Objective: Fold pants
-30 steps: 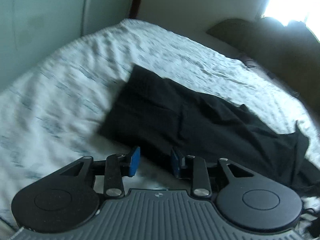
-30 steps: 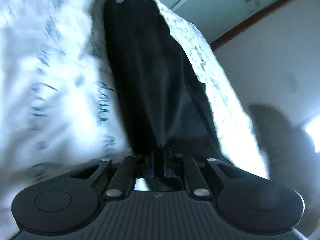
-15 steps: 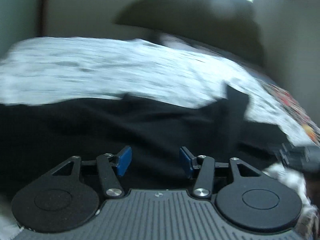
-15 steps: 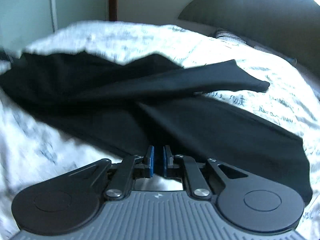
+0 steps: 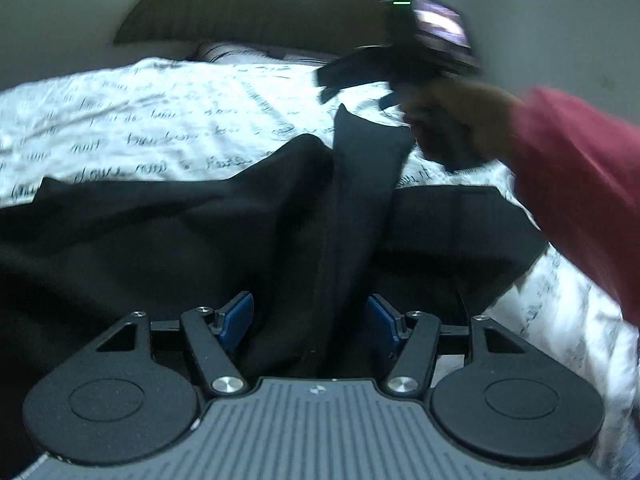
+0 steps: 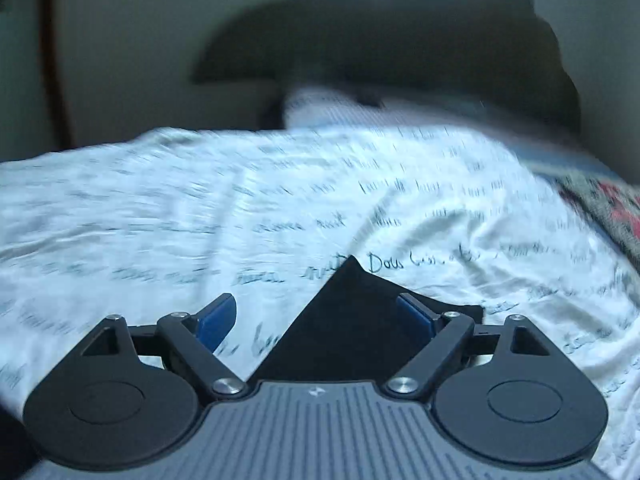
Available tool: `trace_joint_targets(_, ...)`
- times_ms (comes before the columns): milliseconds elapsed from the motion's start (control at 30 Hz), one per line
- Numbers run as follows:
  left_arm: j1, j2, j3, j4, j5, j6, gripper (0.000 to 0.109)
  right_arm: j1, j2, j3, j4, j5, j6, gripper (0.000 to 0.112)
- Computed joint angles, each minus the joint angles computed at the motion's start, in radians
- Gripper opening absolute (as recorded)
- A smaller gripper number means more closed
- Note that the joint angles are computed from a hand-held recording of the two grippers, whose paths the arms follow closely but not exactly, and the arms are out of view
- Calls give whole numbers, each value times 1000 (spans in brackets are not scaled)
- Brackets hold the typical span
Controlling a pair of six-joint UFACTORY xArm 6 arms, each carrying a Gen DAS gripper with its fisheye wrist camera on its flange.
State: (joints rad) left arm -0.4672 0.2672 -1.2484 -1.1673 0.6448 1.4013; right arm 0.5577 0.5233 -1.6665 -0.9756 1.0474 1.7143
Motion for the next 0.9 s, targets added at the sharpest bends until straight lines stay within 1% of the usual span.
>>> trace_joint_targets(67,-3,9,-7,-13,-5,26,65,-29,49,-57,57,9,-7,83)
trace_joint_targets(133,-4,10,-7,-27,-3,39,65,-44,99,-126,99,64,-25,80)
trace_joint_targets(167,-6,12,-10,-32,-1,46,65,-48,120,-153,119,96,-31,73)
trace_joint_targets(200,-7,12,-10,-40,0,58,65,-54,137,-161,137,104,-27,56)
trace_joint_targets(233,-8,13,-11,-48,5,74,65,-65,136,-148,159,94,-20,48)
trace_joint_targets(267,-10,18,-17,-51,9,84,65,-79,110,-95,166,44,15,35)
trace_joint_targets(300,-12,21,-22,-53,13,96,65,-90,65,-18,149,-28,78,22)
trace_joint_targets(333,-14,21,-22,-56,16,111,64,-94,22,52,115,-77,153,16)
trace_joint_targets(367,-15,20,-22,-58,23,123,64,-92,-12,103,83,-100,205,9)
trace_joint_targets(400,-16,17,-19,-58,30,133,62,-85,-51,157,43,-115,264,8)
trace_joint_targets(433,-18,15,-18,-52,39,138,48,-77,-90,210,-6,-127,336,7)
trace_joint_targets(467,-23,13,-14,-39,35,137,41,-64,-137,270,-56,-128,414,6)
trace_joint_targets(500,-35,7,-5,-39,8,144,31,-50,-187,333,-108,-128,496,6)
trace_joint_targets(533,-45,1,8,-55,-24,164,16,-34,-248,409,-165,-128,595,5)
trace_joint_targets(600,-54,-5,19,-72,-55,180,6,5,-357,539,-257,-108,773,5)
trace_joint_targets(667,-53,-7,19,-82,-61,155,4,61,-465,662,-309,-51,920,5)
trace_joint_targets(700,-49,-9,19,-87,-54,142,3,99,-520,727,-339,-13,1007,5)
trace_joint_targets(733,-45,-15,21,-96,-49,141,3,137,-571,780,-345,29,1063,5)
trace_joint_targets(800,-44,-43,48,-140,-49,206,3,223,-648,862,-321,128,1142,5)
trace_joint_targets(833,-43,-66,72,-175,-48,268,2,281,-685,899,-300,189,1188,5)
trace_joint_targets(900,-45,-106,112,-206,-48,349,2,399,-728,948,-246,310,1267,5)
